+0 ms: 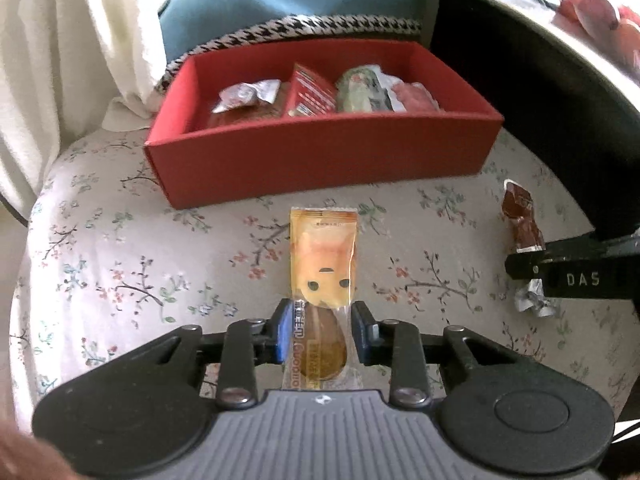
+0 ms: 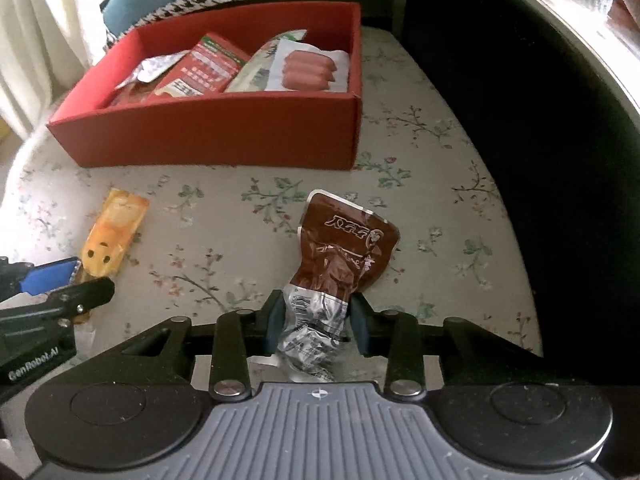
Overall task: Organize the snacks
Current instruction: 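Lift the orange cake packet with the left gripper while the right lifts the brown wrapper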
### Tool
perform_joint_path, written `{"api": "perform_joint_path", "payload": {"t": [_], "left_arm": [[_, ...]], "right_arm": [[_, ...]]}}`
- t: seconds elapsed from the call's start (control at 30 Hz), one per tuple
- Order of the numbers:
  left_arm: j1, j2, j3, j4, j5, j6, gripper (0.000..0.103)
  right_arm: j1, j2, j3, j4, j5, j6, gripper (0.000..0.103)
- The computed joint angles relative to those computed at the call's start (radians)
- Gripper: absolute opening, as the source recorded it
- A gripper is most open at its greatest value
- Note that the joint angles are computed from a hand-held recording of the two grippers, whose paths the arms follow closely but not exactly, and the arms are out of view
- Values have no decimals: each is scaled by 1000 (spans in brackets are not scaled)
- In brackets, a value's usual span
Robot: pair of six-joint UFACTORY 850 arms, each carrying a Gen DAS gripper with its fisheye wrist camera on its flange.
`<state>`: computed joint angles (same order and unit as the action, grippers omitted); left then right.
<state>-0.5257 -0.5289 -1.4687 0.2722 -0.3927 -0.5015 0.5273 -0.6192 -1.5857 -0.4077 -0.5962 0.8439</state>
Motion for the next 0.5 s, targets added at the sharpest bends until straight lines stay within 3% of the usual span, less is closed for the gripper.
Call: {"api": "perform_joint_path", "payload": {"t": [0.2,0.5], "left_arm": [[20,18,12,-66,29,37,25],[28,30,7,-2,62,-11,25]], "right_arm": [[5,29,23,-11,61,45,43],[14,37,5,-14,120,47,43]]}}
